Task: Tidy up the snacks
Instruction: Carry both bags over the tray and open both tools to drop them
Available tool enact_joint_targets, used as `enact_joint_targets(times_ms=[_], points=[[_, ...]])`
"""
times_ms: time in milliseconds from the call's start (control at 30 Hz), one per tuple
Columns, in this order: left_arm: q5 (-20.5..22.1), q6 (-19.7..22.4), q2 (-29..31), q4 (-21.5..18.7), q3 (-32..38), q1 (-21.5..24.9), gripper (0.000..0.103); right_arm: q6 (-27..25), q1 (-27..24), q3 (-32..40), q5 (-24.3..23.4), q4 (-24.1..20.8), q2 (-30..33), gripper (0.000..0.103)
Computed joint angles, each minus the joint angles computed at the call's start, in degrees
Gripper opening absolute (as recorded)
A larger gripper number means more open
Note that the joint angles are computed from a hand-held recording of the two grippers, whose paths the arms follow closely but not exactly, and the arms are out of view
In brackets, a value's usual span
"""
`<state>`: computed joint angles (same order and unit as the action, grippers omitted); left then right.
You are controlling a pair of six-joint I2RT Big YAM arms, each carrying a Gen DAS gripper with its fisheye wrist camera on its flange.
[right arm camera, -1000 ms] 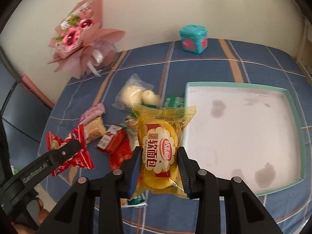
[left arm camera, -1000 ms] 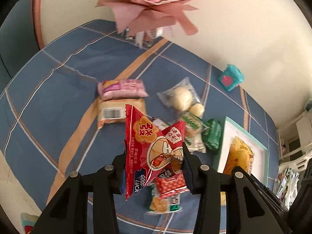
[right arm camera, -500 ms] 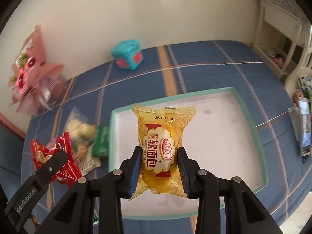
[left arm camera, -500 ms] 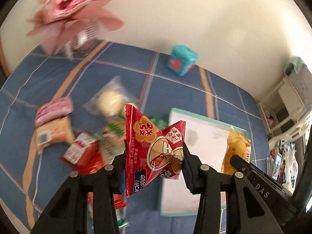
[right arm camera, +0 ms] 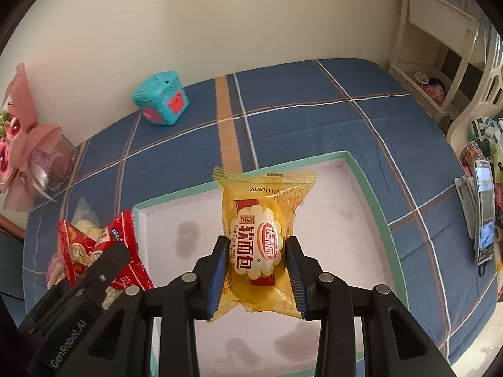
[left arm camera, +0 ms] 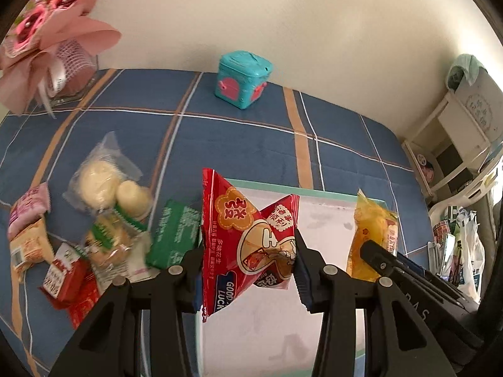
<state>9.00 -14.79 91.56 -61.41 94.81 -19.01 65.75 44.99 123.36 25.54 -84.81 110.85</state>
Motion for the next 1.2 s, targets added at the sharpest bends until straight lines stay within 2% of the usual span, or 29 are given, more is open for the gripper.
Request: enact_joint_targets(times_ms=[500,967,1000,1200], points=[[-0.23,1.66,4.24,0.11,1.79,-1.29,0.047,-1.76,-2.76,1.16,-0.61,-0.43,2.74,0.039],[-0.57,2.5,6.94,-1.36,2.33,-1.43,0.047,-2.34,-4.18,2.67,-5.19,-2.7,5.83,0.039],[-0.53,2.48,7.17,-1.62,2.38,-1.44,0.047,-2.34,-4.09,1.44,-4.52,-1.28,5.23,0.039],[-0.49,2.78,7.45,-2.63,2.26,-1.46,0.047,-2.75,-4.09,2.6,-4.34,-2.51,5.94,0.04]])
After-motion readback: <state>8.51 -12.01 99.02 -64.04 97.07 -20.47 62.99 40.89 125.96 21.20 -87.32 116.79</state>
